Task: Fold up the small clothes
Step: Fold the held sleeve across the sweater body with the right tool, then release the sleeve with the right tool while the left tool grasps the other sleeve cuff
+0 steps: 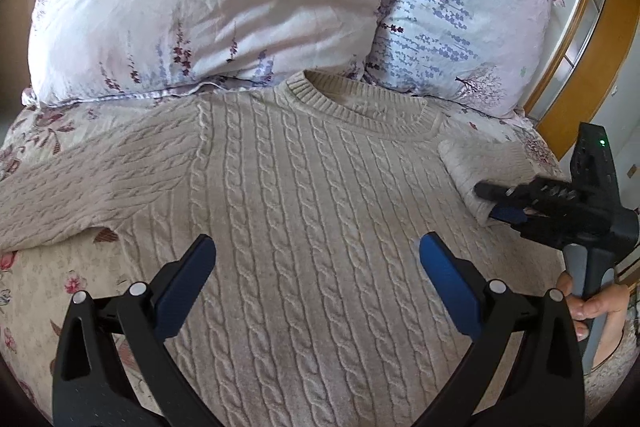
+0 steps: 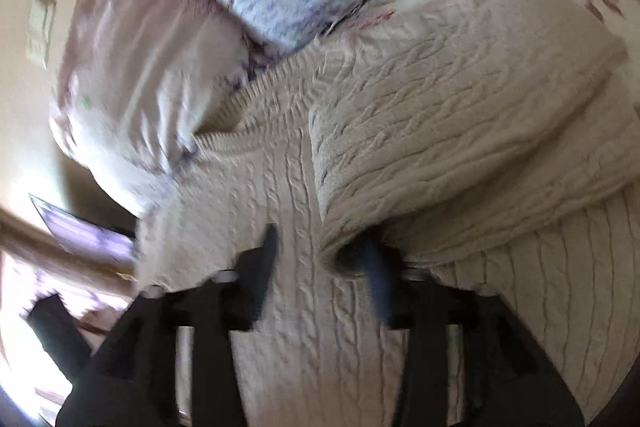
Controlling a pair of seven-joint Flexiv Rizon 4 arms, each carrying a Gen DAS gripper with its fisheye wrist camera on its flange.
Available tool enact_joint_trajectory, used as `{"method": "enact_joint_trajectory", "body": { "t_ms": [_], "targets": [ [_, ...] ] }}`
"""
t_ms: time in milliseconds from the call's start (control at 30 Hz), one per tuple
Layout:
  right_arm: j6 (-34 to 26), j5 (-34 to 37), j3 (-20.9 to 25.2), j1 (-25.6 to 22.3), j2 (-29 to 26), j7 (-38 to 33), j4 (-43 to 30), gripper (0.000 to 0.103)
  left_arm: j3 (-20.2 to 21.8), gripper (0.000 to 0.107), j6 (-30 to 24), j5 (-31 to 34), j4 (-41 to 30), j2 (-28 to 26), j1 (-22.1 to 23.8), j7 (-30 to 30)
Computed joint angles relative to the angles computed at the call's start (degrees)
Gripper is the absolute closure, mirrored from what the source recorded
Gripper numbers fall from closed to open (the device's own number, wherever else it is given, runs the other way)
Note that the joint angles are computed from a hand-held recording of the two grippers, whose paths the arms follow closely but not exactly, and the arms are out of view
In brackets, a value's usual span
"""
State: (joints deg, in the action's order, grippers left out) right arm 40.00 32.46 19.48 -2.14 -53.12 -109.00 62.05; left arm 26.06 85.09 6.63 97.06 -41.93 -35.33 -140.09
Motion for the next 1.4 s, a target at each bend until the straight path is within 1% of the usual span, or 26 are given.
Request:
{"method": "enact_joint_trajectory", "body": {
  "t_ms": [33, 133, 267, 333, 367, 400, 433, 500, 567, 600, 633, 667, 700, 767, 800, 833, 867, 933, 1000, 1067, 1133, 1200, 1300, 1333, 1367, 1400],
  "targets": [
    [0.8, 0.65, 0.01, -0.07, -0.11, 0.78, -0.13, 0.046, -0.83, 0.005, 0.28, -0.17, -0.03, 0.02, 0.73, 0.35],
    [4.88, 1.07, -1.14, 0.01, 0.09, 3.82, -0.16, 0.046, -1.77, 0.005, 1.39, -0.7, 0.21, -0.07, 1.57, 0.79],
    [9.36, -0.64, -3.62, 1.04, -1.75, 11.67, -2.44, 0.047, -4.51, 0.005, 4.93, -2.54, 2.21, 0.36, 3.97, 2.58],
    [12.36, -3.22, -5.5, 2.27, -2.4, 15.78, -2.98, 0.064, -6.6, 0.006, 7.58, -4.1, 3.82, 0.77, 5.73, 3.79],
    [13.25, -4.77, -6.19, 2.72, -2.69, 17.37, -3.14, 0.069, -7.91, 0.005, 8.96, -4.77, 4.64, 1.03, 6.81, 4.49],
    [14.62, -6.26, -6.72, 3.32, -2.91, 18.45, -3.2, 0.082, -9.25, 0.006, 10.28, -5.38, 5.44, 1.28, 7.93, 5.19],
    [16.37, -7.63, -6.84, 3.82, -2.9, 18.39, -2.87, 0.09, -10.89, 0.006, 11.64, -5.98, 6.3, 1.57, 9.33, 5.87],
    [20.1, -9.88, -5.94, 4.5, -2.41, 16.59, -1.67, 0.092, -14.7, 0.006, 14.36, -7.07, 7.98, 2.08, 12.58, 7.02],
    [24.22, -10.42, -0.44, 3.44, -0.63, 8.18, 0.93, 0.093, -18.11, 0.006, 16.81, -8.1, 9.29, 2.28, 15.46, 7.84],
    [24.37, -10.21, 2.5, 2.59, -0.35, 4.2, 1.32, 0.093, -20.97, 0.006, 18.65, -8.38, 10.14, 2.3, 17.97, 7.99],
    [23.99, -9.83, 4.84, 1.86, 0.09, 0.69, 1.89, 0.093, -22.88, 0.006, 19.81, -8.74, 10.68, 2.21, 19.61, 8.25],
    [21.68, -9.6, 8.15, 1.18, 0.45, -4.61, 2.34, 0.092, -25.49, 0.006, 21.38, -8.84, 11.24, 1.97, 21.9, 8.36],
    [18.17, -9.34, 9.74, 0.84, 0.66, -7.94, 2.27, 0.091, -27.1, 0.006, 22.3, -9.12, 11.63, 1.81, 23.25, 8.66],
    [7.33, -10.93, 10.51, 2.03, 0.52, -11.55, 1.56, 0.078, -31.98, 0.006, 24.73, -8.87, 12.24, 0.9, 27.45, 9.03],
    [3.76, -11.48, 9.75, 2.97, 0.42, -11.67, 1.48, 0.061, -33.52, 0.006, 25.21, -9.17, 12.43, 0.57, 28.69, 9.32],
    [2.04, -11.48, 8.82, 3.7, 0.55, -11.6, 1.74, 0.054, -34.76, 0.006, 25.43, -9.73, 12.55, 0.24, 29.64, 9.6],
    [0.94, -11.2, 7.81, 4.3, 0.71, -11.29, 2.31, 0.051, -35.87, 0.007, 25.71, -10.26, 12.71, -0.05, 30.48, 9.94],
    [-0.55, -9.13, 6.44, 4.22, 0.82, -10.73, 2.68, 0.051, -38.68, 0.011, 26.12, -10.85, 13.02, -0.74, 32.8, 10.7],
    [-1.12, -5.1, 5.18, 2.53, 0.92, -8.2, 2.55, 0.051, -40.94, 0.014, 26.2, -11.5, 13.09, -1.38, 34.68, 11.19],
    [-0.06, -0.31, 3.55, 0.47, 0.66, -3.64, 1.73, 0.051, -43.22, 0.017, 25.98, -11.94, 13.19, -2.11, 36.85, 11.06],
    [1.67, 4.21, 2.77, -2.33, 0.61, 0.02, 1.6, 0.051, -45.36, 0.025, 26.02, -12.09, 13.11, -3.03, 38.96, 10.5],
    [5.59, 7.36, 0.99, -4.0, 0.11, 5.16, 1.34, 0.051, -45.69, 0.029, 25.61, -12.84, 12.97, -3.42, 39.61, 10.04],
    [10.18, 8.79, -0.89, -5.15, -1.51, 12.08, 0.44, 0.052, -45.11, 0.036, 25.0, -14.14, 12.13, -3.91, 39.48, 9.7],
    [9.98, 8.79, -0.45, -5.97, -1.84, 12.81, -0.07, 0.056, -43.92, 0.039, 24.21, -15.08, 11.61, -3.68, 38.5, 9.85],
    [10.39, 9.32, 0.21, -6.5, -2.64, 13.44, -0.82, 0.056, -43.3, 0.041, 23.61, -15.67, 11.18, -3.6, 37.99, 10.1],
    [11.16, 9.27, 0.48, -6.48, -2.95, 13.69, -1.01, 0.057, -42.7, 0.046, 22.72, -16.23, 10.34, -3.7, 37.48, 10.57]
  ]
}}
